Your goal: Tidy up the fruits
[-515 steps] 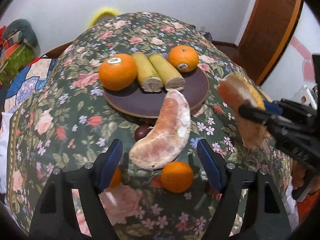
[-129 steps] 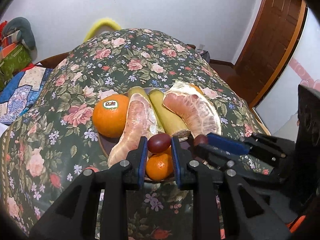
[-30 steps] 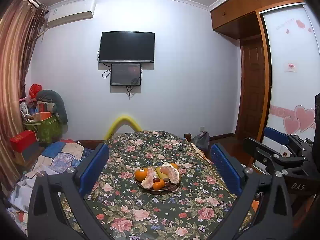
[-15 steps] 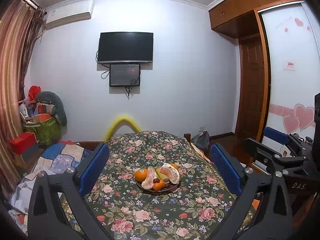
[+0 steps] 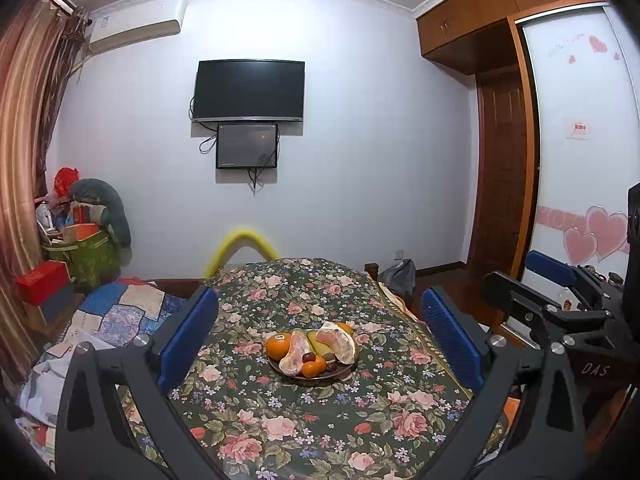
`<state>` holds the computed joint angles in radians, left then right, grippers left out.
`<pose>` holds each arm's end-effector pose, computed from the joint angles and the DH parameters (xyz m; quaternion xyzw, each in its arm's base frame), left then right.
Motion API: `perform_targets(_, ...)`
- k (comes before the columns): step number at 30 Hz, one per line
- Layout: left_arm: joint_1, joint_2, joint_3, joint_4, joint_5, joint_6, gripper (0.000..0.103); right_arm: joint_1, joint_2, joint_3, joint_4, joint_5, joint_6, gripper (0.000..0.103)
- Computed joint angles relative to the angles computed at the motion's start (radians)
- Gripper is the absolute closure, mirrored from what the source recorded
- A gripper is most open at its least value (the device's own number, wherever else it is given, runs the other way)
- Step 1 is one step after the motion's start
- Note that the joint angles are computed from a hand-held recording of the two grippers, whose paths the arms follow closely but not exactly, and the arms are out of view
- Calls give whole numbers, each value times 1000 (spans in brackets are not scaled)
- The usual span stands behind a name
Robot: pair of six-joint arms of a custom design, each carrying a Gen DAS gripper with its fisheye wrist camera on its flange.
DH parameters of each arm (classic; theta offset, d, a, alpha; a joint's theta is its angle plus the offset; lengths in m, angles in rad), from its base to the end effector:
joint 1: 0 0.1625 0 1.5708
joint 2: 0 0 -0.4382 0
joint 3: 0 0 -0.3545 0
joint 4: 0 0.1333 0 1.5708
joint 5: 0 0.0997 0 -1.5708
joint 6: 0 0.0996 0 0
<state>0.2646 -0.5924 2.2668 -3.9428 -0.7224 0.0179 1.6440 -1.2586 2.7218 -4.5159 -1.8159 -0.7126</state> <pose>-0.3757 -0.3173 0.0681 0.4156 0.7620 -0.4813 0.1222 0.1292 -0.2690 0.3178 0.2041 -0.7081 0.6076 0.2962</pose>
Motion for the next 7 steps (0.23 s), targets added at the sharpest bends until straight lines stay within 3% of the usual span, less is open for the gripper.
perform_targets(7,8,1,-3,2,-5,-8,0,1,4,-5,3,-8,-1,0)
